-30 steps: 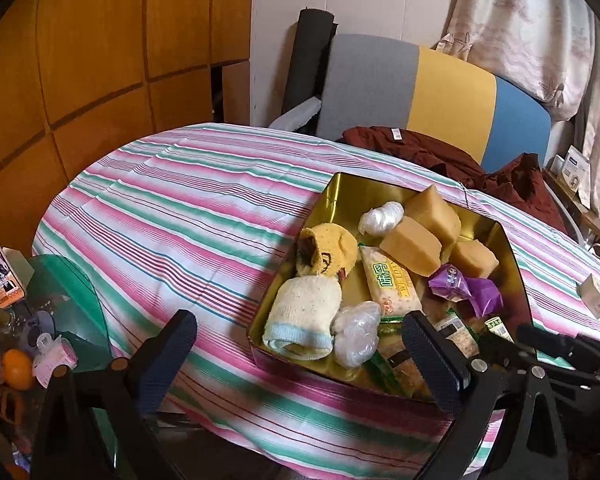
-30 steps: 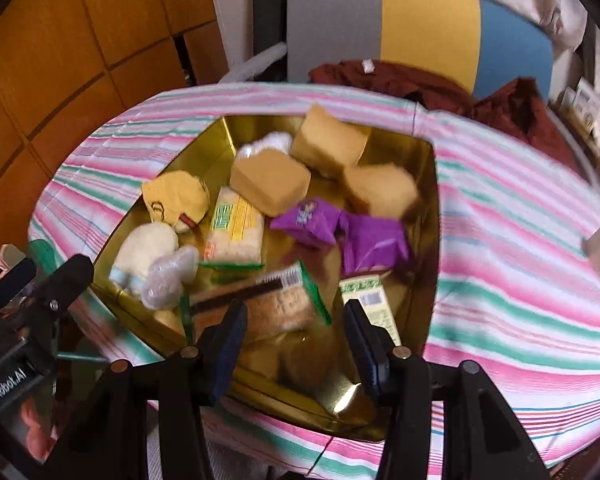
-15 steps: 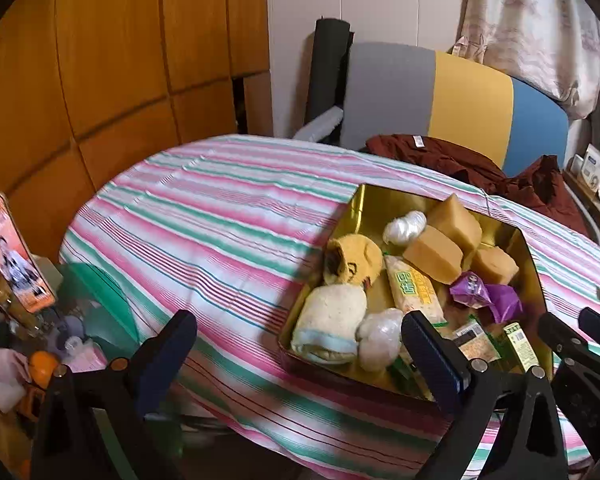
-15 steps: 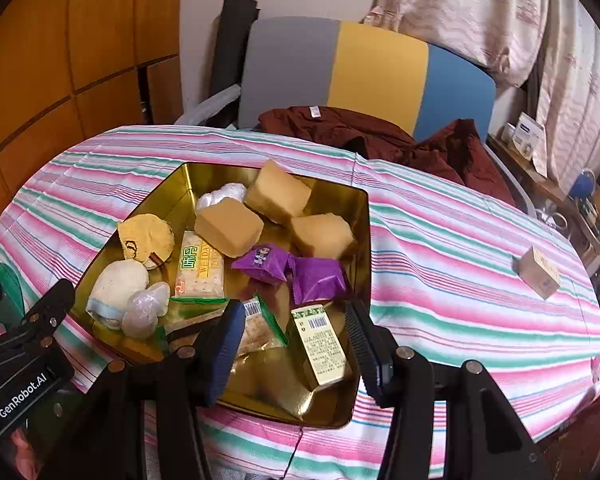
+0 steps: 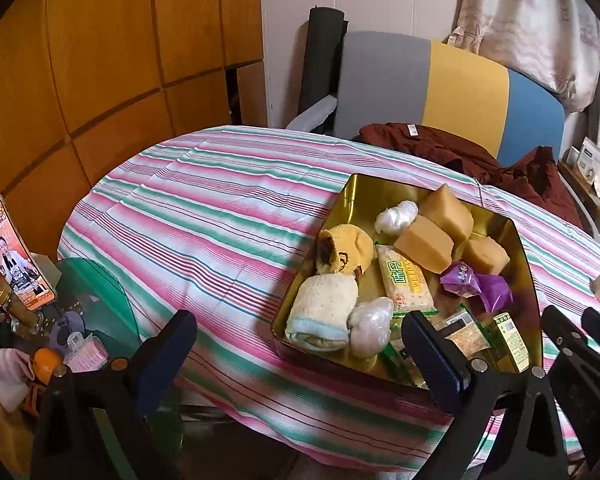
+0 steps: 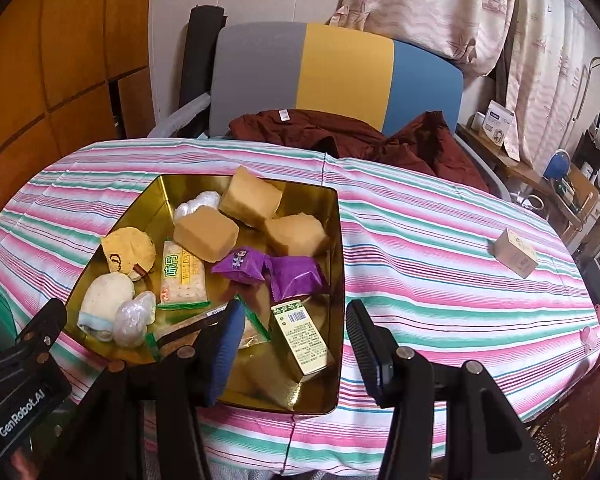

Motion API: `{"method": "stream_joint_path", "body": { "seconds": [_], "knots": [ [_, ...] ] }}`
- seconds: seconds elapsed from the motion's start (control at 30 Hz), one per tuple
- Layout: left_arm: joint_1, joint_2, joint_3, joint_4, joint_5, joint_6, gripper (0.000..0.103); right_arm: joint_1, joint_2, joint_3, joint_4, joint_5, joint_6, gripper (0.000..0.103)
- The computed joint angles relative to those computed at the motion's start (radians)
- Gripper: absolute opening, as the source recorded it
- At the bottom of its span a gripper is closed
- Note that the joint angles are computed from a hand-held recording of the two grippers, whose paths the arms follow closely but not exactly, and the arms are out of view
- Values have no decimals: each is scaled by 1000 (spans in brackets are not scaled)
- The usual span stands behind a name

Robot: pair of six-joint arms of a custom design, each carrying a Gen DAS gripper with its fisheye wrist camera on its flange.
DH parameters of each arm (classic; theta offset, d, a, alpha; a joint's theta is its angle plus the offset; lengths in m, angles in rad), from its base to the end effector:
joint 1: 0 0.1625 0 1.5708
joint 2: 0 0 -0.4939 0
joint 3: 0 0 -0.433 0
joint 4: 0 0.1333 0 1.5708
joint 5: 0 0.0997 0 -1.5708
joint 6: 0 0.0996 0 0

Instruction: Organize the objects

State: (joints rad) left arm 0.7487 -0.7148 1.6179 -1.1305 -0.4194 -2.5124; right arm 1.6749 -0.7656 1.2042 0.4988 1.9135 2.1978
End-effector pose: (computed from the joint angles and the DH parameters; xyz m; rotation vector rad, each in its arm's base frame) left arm -0.3045 -0.5891 0.0399 -0.6502 1.6825 -1.1582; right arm 0.1744 -0.7090 0.1863 1.1368 -2.2530 0.5763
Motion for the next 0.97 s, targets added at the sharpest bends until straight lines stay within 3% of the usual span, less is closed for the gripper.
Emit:
{"method": "stream_joint_path", "body": {
  "seconds": [0.2, 0.47, 0.67, 0.97],
  "knots": [
    [-1, 22, -37, 91, -11, -45, 103, -4, -2, -1, 34, -34, 13, 53],
    [9, -7, 23, -104, -4, 100, 103, -5, -5, 8, 25, -36, 11, 53],
    [12, -12, 40, -178, -5, 160, 102, -9, 1, 1, 32, -36, 21, 53],
    [17, -2, 30, -162, -21, 143, 97, -13, 13, -12, 42, -26, 31, 53]
  ]
}}
